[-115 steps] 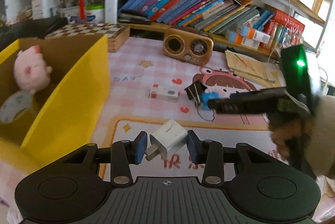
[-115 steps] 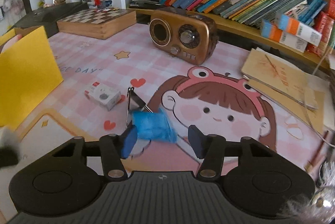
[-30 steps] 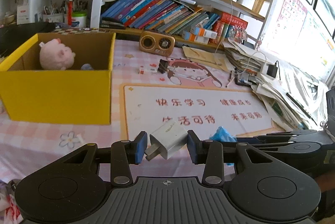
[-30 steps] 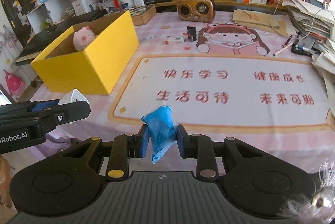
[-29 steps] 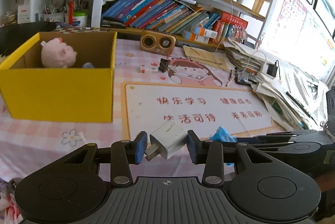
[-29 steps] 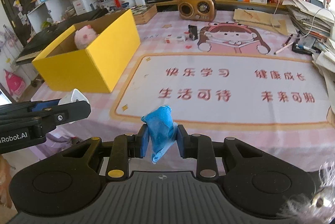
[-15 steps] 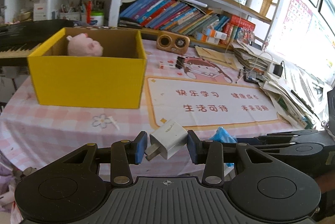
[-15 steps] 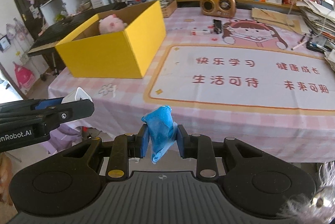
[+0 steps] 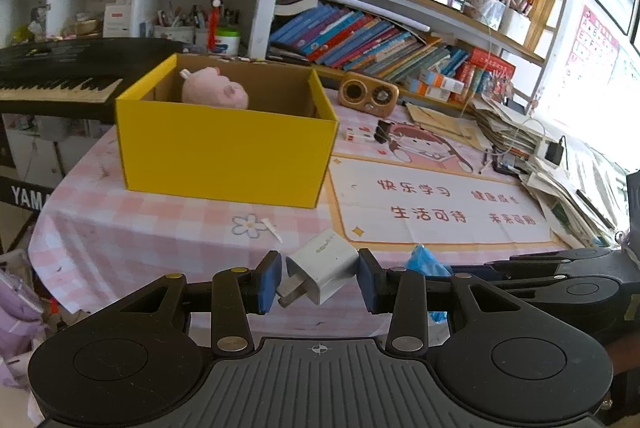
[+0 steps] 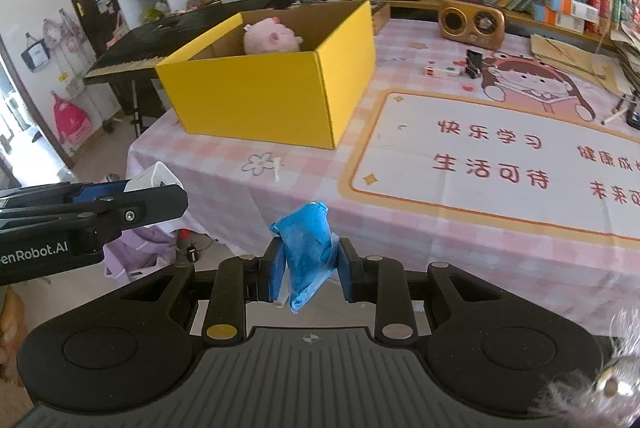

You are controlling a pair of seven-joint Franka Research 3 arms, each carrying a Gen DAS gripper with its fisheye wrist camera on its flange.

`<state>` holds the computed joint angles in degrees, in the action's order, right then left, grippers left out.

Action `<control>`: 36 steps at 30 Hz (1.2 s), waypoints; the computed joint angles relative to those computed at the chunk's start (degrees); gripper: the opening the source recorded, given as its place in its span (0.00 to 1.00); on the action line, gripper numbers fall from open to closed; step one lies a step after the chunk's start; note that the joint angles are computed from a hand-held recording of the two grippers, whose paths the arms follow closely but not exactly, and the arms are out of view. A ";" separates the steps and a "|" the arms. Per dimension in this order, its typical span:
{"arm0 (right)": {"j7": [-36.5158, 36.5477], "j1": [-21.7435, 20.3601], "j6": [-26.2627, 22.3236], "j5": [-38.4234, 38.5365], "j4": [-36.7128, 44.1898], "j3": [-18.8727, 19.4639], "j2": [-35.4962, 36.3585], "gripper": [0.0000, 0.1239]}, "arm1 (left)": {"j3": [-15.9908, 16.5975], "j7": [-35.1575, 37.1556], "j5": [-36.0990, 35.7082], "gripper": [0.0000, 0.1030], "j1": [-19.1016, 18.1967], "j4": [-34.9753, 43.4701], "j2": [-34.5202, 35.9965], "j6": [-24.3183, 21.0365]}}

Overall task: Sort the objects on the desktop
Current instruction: 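Lift and carry the plug and blue bag with both tools toward the yellow box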

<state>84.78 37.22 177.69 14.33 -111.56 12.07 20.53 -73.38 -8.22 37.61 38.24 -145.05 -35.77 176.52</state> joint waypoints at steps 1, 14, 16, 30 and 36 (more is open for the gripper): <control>0.01 0.20 -0.10 -0.12 0.35 -0.06 0.24 0.21 | 0.44 -0.13 -0.07 0.38 -0.45 -0.37 -0.24 -0.07; -2.77 0.76 -2.54 -0.61 6.20 1.10 3.57 0.20 | 5.91 -3.61 2.21 0.38 -5.12 -3.39 -1.68 -2.52; -3.69 0.51 -3.21 -0.59 7.51 1.46 4.19 0.20 | 6.45 -4.53 3.02 0.38 -5.35 -3.31 -1.73 -3.16; -12.56 -1.99 -5.34 1.99 26.22 4.37 14.32 0.20 | 5.64 -8.74 9.85 0.38 3.48 1.31 -3.94 -3.61; -15.58 -0.35 -11.20 0.92 43.48 2.71 23.66 0.20 | 1.46 -7.49 9.74 0.38 13.76 6.09 -5.68 -1.47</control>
<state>69.20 36.86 166.48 15.25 -68.08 14.78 44.20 -71.92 -15.71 47.34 52.00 -138.96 -41.45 175.06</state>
